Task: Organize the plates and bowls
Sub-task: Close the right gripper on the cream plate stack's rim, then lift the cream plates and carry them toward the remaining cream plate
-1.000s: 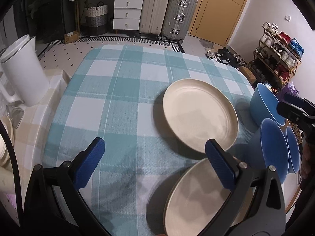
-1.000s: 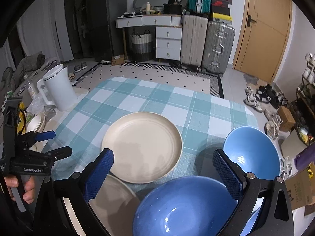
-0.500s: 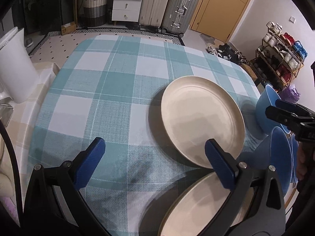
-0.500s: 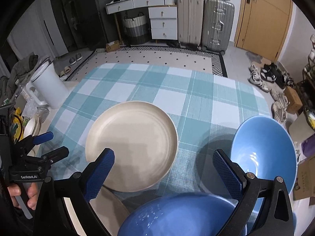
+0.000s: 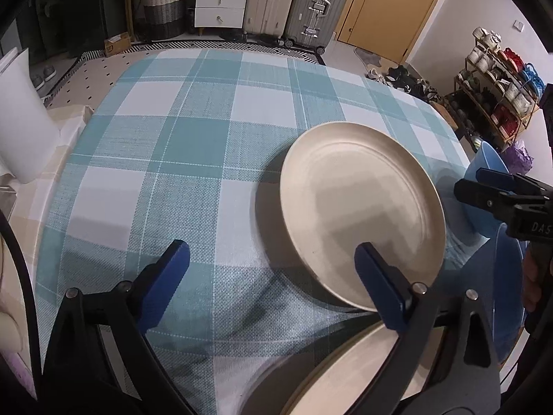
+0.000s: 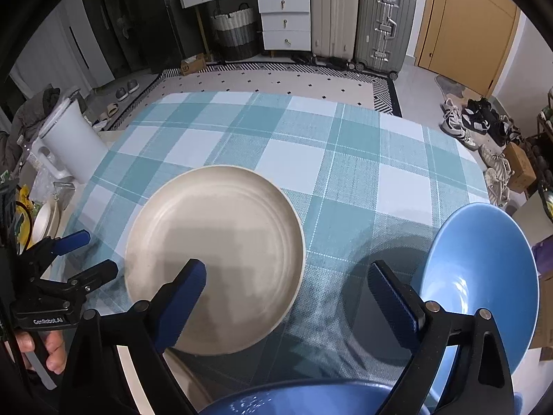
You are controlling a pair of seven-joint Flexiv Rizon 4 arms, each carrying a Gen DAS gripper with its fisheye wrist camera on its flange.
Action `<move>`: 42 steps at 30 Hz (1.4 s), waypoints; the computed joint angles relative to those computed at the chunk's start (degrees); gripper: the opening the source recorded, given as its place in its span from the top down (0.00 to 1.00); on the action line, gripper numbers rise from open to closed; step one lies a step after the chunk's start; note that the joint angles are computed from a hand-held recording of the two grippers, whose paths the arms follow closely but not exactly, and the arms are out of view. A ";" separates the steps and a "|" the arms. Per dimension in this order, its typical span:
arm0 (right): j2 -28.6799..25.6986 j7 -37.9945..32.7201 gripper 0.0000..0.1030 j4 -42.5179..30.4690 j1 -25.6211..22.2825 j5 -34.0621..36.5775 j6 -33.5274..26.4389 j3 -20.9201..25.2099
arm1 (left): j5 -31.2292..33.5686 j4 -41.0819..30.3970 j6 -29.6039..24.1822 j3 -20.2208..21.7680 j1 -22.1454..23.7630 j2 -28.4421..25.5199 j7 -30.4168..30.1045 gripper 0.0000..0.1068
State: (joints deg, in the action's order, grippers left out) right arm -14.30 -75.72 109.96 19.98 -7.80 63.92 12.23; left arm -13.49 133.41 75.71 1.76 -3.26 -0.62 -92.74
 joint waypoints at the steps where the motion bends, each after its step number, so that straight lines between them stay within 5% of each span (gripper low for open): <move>1: -0.43 -0.26 0.11 -0.42 -0.07 0.22 -0.47 0.05 | -0.51 -0.06 0.06 -0.11 -0.01 -0.28 0.39 0.11; 9: -2.48 -2.83 0.31 -2.37 -0.12 1.44 -3.77 0.53 | -2.34 -0.43 -0.17 -0.64 -0.14 -2.13 1.35 0.22; 16: -3.81 -4.19 0.36 -3.29 0.54 1.17 -5.35 0.44 | -4.82 -0.41 -0.04 -1.16 -0.31 -3.29 3.55 0.37; 29: -4.69 -2.03 0.75 -2.90 1.87 -2.06 -5.85 -1.12 | -9.29 0.22 1.15 -2.41 -1.13 -3.96 8.85 0.73; 37: -4.97 -0.52 0.85 -1.91 2.00 -5.23 -5.00 -1.70 | -11.15 0.29 1.50 -2.88 -1.64 -4.15 10.74 0.82; 42: -4.68 -0.22 0.88 -0.85 1.71 -6.16 -3.51 -1.62 | -6.46 -0.46 1.23 -1.96 -1.99 -4.27 7.49 0.82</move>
State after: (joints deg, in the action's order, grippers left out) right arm -18.99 -75.94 109.11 21.70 -13.97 60.42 10.61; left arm -19.96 132.95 76.94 -0.19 -5.25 -4.89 -85.25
